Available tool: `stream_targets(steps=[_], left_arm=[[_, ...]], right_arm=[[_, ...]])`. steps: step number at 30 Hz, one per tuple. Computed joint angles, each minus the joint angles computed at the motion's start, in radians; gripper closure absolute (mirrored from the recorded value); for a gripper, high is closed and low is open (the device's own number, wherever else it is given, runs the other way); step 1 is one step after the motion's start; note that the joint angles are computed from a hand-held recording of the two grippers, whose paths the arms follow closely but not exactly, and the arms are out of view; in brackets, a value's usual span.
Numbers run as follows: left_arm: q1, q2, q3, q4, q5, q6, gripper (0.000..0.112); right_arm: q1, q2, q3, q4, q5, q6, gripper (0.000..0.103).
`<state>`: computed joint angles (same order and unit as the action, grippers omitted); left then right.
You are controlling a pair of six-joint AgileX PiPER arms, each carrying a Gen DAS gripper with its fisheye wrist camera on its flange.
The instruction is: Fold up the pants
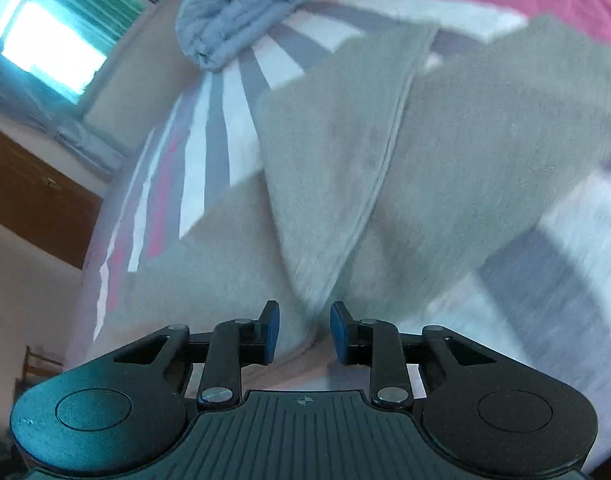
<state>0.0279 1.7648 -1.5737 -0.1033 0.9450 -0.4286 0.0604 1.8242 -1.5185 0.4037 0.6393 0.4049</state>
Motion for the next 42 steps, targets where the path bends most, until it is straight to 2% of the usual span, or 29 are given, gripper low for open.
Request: stream_targets(steps=[5,11,14,18,19,20,25,30,32,34,35,39,41,42], left_arm=[[-0.106,0.064,-0.034,0.027,0.007,-0.040,0.082],[-0.130,0.110,-0.054,0.048,0.018,-0.064,0.081],[-0.131,0.123,-0.066,0.037,0.020,-0.072,0.082],[-0.142,0.136,-0.073,0.052,0.016,-0.087,0.081],[-0.147,0.138,-0.074,0.059,0.015,-0.092,0.081],[-0.150,0.131,-0.064,0.063,0.012,-0.093,0.081],[-0.146,0.116,-0.042,0.048,0.000,-0.077,0.081],[-0.129,0.100,-0.013,0.019,-0.022,-0.049,0.081],[-0.130,0.104,-0.018,0.026,-0.019,-0.048,0.081],[-0.136,0.107,-0.026,0.041,-0.012,-0.058,0.081],[-0.140,0.108,-0.031,0.051,-0.007,-0.066,0.081],[-0.143,0.107,-0.036,0.063,-0.002,-0.074,0.081],[-0.143,0.111,-0.044,0.068,0.005,-0.080,0.081],[-0.145,0.114,-0.051,0.074,0.009,-0.083,0.081]], right_arm=[[-0.079,0.089,-0.137,-0.051,0.075,0.041,0.075],[-0.167,0.252,-0.364,-0.030,0.169,0.026,0.075],[-0.182,0.321,-0.447,-0.005,0.171,0.006,0.075],[-0.200,0.347,-0.468,0.048,0.147,-0.054,0.075],[-0.202,0.346,-0.468,0.055,0.134,-0.065,0.092],[-0.198,0.318,-0.434,0.045,0.101,-0.072,0.099],[-0.163,0.105,-0.212,-0.118,-0.058,-0.093,0.099],[-0.179,-0.148,0.085,-0.123,-0.116,-0.097,0.099],[-0.177,-0.194,0.162,-0.138,-0.101,-0.082,0.099],[-0.161,-0.174,0.199,-0.212,-0.068,-0.015,0.099],[-0.166,-0.143,0.195,-0.200,-0.037,-0.012,0.099],[-0.197,-0.128,0.193,-0.111,-0.023,-0.058,0.099],[-0.247,-0.144,0.189,0.015,-0.005,-0.145,0.087],[-0.261,-0.152,0.184,0.020,-0.007,-0.155,0.084]])
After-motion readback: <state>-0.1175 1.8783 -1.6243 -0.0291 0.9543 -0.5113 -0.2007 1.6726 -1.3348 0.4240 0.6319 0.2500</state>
